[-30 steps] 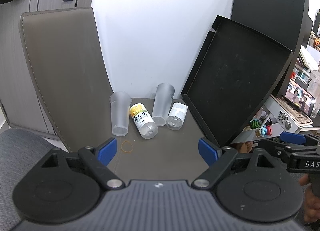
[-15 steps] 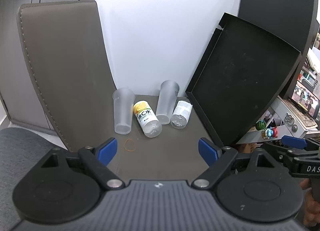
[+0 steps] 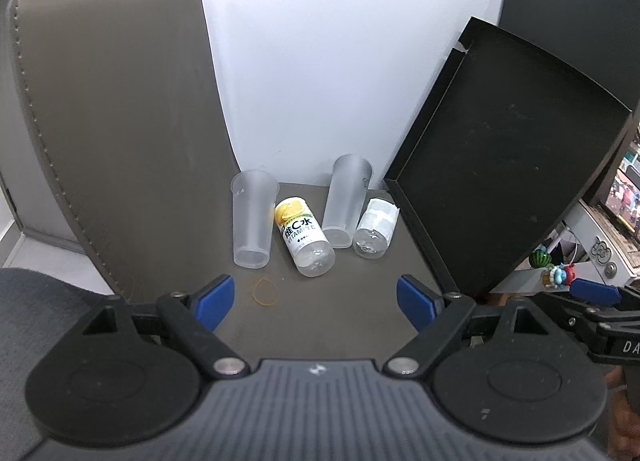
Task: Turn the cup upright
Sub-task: 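Move the left gripper toward the frosted cup printed 'TEA'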
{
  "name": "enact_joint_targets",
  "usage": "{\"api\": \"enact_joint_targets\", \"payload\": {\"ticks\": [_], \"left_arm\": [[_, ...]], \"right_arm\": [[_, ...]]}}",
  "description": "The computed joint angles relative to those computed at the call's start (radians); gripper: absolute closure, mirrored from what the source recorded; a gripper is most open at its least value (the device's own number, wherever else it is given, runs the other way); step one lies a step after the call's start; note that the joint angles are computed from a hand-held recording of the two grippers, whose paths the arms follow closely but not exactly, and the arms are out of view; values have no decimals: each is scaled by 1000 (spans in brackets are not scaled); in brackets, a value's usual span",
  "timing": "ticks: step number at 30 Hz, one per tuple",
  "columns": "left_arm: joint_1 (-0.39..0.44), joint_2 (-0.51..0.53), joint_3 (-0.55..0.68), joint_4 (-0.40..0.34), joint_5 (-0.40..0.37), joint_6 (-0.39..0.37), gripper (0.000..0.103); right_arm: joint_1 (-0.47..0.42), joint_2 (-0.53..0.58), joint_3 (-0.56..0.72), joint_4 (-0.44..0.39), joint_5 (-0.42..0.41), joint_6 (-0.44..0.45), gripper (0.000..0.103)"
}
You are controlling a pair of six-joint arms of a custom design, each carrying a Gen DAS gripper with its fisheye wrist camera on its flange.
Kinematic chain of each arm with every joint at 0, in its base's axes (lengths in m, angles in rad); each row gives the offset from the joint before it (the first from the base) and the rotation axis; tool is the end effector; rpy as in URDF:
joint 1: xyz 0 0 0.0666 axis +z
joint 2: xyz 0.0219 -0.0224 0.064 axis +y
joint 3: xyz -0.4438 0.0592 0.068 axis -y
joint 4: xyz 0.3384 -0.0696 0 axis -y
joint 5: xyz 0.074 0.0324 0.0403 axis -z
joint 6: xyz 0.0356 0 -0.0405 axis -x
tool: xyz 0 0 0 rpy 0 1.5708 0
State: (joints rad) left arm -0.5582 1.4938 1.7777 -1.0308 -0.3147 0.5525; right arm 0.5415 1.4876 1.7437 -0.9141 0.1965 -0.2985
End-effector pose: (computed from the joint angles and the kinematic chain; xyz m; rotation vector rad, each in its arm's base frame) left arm 0.3953 -0.2343 0.5997 -0.1514 2.2775 -0.2176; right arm 0.4033 0.2340 0.5975 -0.1626 2.2191 0.2449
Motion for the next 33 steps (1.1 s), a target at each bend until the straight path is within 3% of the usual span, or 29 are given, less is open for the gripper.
{"api": "enact_joint_targets", "payload": {"ticks": [16, 33], "left_arm": [[59, 88, 80, -12, 29, -6, 16], [105, 211, 173, -19, -3, -52, 19]], "right_arm": [[-30, 48, 17, 35, -28, -29, 1], [-61, 101, 15, 62, -86, -83, 19]]}}
